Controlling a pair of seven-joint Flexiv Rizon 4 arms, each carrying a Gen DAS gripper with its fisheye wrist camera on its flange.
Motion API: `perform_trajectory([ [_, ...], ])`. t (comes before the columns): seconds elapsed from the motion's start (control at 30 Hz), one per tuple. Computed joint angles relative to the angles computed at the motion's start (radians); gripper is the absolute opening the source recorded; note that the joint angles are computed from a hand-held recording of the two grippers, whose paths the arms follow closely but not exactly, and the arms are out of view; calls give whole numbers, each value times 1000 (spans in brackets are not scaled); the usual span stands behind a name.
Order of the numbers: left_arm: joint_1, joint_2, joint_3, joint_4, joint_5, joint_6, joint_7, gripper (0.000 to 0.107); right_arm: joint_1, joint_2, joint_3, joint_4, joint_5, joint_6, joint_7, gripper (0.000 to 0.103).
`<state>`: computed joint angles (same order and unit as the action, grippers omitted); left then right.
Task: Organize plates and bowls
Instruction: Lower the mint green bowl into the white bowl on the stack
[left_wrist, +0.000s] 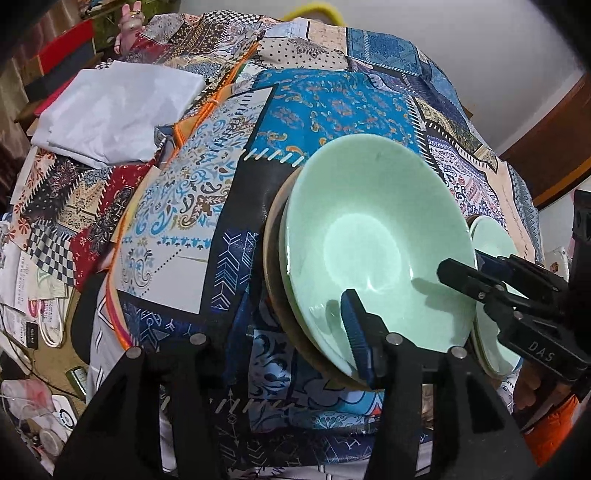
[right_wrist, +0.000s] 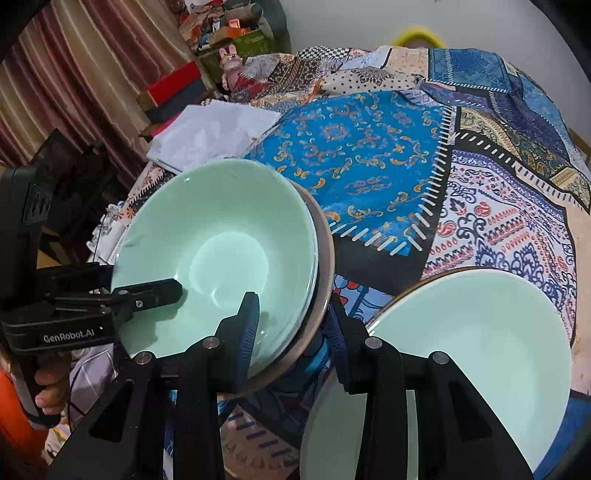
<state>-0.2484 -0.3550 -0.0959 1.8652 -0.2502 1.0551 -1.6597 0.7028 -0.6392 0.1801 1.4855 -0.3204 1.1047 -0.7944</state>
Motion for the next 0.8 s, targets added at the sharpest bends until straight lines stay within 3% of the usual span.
perform_trajectory([
  [0.27,-11,-23,-7,-12,5,32,14,38,11,-11,-20,-6,-13,6,21,33],
  [0.63,-49,-23,35,-59,114,-2,-76,38,12,4,-30,20,-25,45,83,31],
  [0.8,-39,-16,23,-63,104,-12,-83,38,22,27,-53,52,-55,85,122,31],
])
